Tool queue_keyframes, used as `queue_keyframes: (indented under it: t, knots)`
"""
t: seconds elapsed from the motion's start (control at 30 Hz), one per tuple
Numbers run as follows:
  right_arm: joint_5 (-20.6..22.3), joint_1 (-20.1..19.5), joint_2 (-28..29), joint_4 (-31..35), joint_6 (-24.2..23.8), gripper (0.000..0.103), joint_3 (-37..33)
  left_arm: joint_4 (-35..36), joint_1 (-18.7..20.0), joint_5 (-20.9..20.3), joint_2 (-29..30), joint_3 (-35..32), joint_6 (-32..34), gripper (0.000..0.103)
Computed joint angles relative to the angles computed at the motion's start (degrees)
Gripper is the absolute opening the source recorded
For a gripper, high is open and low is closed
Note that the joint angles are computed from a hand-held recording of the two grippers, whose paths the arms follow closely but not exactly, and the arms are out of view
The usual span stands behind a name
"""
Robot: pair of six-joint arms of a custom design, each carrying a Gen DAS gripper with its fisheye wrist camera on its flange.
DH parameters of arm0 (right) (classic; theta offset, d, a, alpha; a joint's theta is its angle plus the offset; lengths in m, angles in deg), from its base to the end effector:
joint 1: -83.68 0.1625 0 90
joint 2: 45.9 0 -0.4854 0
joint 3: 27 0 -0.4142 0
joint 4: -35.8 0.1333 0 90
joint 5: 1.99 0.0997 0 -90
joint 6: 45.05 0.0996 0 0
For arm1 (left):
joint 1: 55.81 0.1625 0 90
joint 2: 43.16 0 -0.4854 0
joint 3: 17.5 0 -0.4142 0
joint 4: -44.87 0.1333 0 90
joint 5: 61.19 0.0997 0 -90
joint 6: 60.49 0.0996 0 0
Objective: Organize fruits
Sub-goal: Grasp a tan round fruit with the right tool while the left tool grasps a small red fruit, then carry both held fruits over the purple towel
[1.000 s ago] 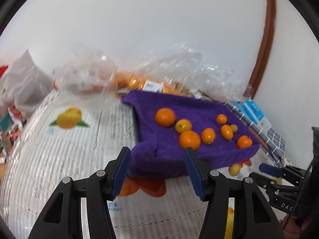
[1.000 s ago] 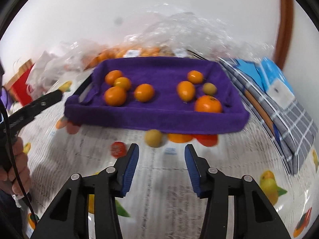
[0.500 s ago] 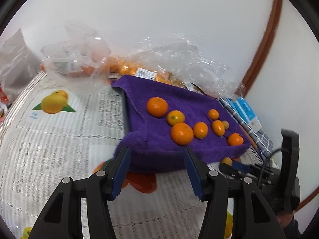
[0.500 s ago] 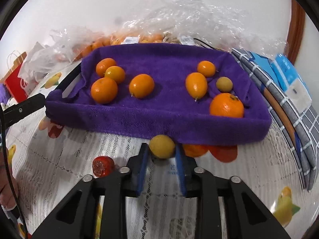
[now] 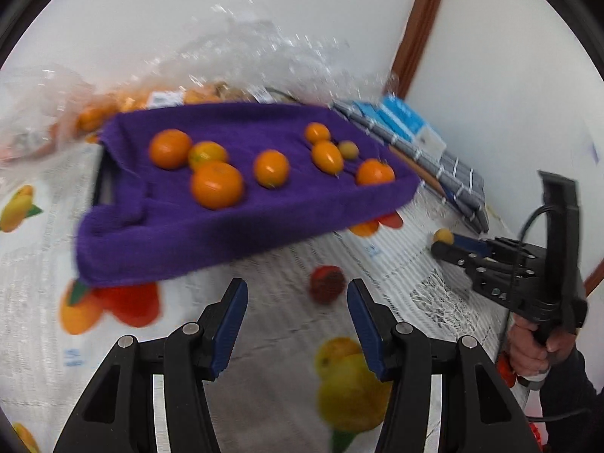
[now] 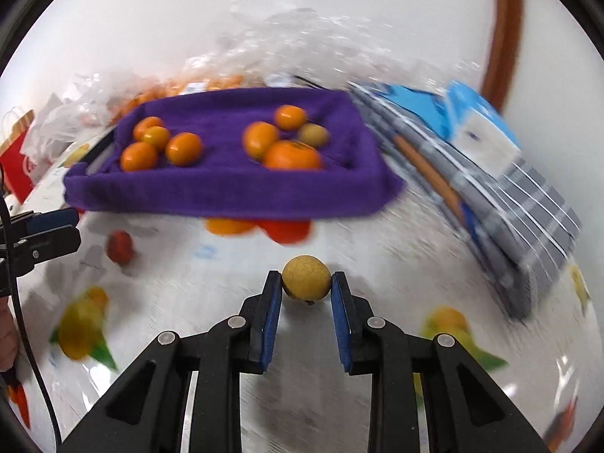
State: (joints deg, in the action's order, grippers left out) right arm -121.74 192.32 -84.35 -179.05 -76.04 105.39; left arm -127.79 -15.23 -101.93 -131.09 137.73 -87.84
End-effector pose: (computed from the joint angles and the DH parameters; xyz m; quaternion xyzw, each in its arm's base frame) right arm 0.2334 -0.4296 0.0281 0.3289 -0.8742 0.2294 0.2737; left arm -0.0850 -0.3477 0.2292 0.1178 0.8949 -0.3517 0.2483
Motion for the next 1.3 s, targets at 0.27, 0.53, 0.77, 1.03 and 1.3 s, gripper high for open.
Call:
queue_keyframes:
  t: [0.27,0.53,0.77,1.03,1.3]
  knots:
    - [4.1,-1.5,-1.7,0.7,0.7,0.027,1.5,3.3,-0.2,1.8,5.7,-2.6,-6.3,0.049]
    - [4.2,-1.3,-1.8,1.7,0.5,0.027,1.4,3.6,0.0,3.8,7.6,-3.4,-9.9,0.025]
    - [4.0,-1.3,-1.7,1.9,0.7,0.027,1.2,-4.6,0.7,1.5,7.2,-1.6,-7.9,0.025]
    - [4.1,-1.4,-1.7,0.9,0.1,0.027,1.5,-9.1,0.0,1.7,7.3,-0.4,-6.1,0.025]
    - [5.4,-1.9,-2.2,-0.8,0.2,0.027,2.3,-13.1,-1.2,3.3,7.4,0.7,-5.1,0.025]
